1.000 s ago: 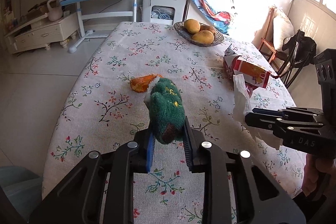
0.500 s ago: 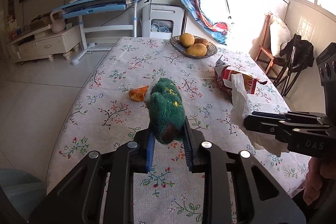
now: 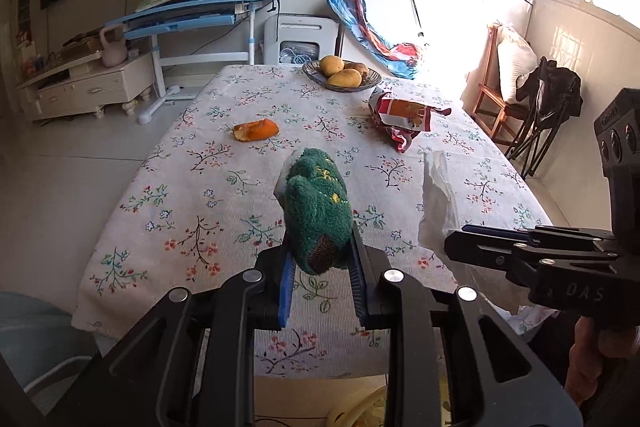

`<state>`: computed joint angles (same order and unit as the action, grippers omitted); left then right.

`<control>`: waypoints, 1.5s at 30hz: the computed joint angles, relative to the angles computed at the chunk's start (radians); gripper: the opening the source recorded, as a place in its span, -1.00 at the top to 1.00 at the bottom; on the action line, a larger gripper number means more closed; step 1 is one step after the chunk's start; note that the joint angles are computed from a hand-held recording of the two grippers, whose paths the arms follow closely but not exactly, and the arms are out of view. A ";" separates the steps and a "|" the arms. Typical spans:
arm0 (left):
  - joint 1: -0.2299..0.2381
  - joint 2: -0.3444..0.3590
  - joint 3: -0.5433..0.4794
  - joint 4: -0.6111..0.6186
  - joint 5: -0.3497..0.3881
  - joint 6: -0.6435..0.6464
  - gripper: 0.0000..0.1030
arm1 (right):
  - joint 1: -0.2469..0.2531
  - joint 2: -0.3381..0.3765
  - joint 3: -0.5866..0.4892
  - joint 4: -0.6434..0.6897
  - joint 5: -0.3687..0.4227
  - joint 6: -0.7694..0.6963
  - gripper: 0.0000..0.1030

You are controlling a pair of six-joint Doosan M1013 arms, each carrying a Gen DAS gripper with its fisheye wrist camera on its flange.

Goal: Collect trash
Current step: 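Carry the green plush and white tissue over the yellow basin with both grippers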

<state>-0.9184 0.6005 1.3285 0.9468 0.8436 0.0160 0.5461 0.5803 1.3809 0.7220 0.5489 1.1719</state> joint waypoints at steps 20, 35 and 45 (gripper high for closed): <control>-0.065 -0.048 0.088 0.011 0.011 -0.118 0.55 | 0.023 -0.087 0.177 -0.107 0.038 0.185 0.59; -0.094 -0.036 0.078 -0.056 -0.023 -0.024 0.55 | 0.044 -0.091 0.213 -0.340 0.118 0.417 0.37; -0.119 -0.010 0.045 -0.135 -0.004 0.094 0.55 | 0.024 -0.154 0.285 -0.206 -0.060 0.344 0.05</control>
<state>-1.0375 0.5900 1.3734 0.8115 0.8393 0.1096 0.5697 0.4263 1.6661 0.5160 0.4888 1.5161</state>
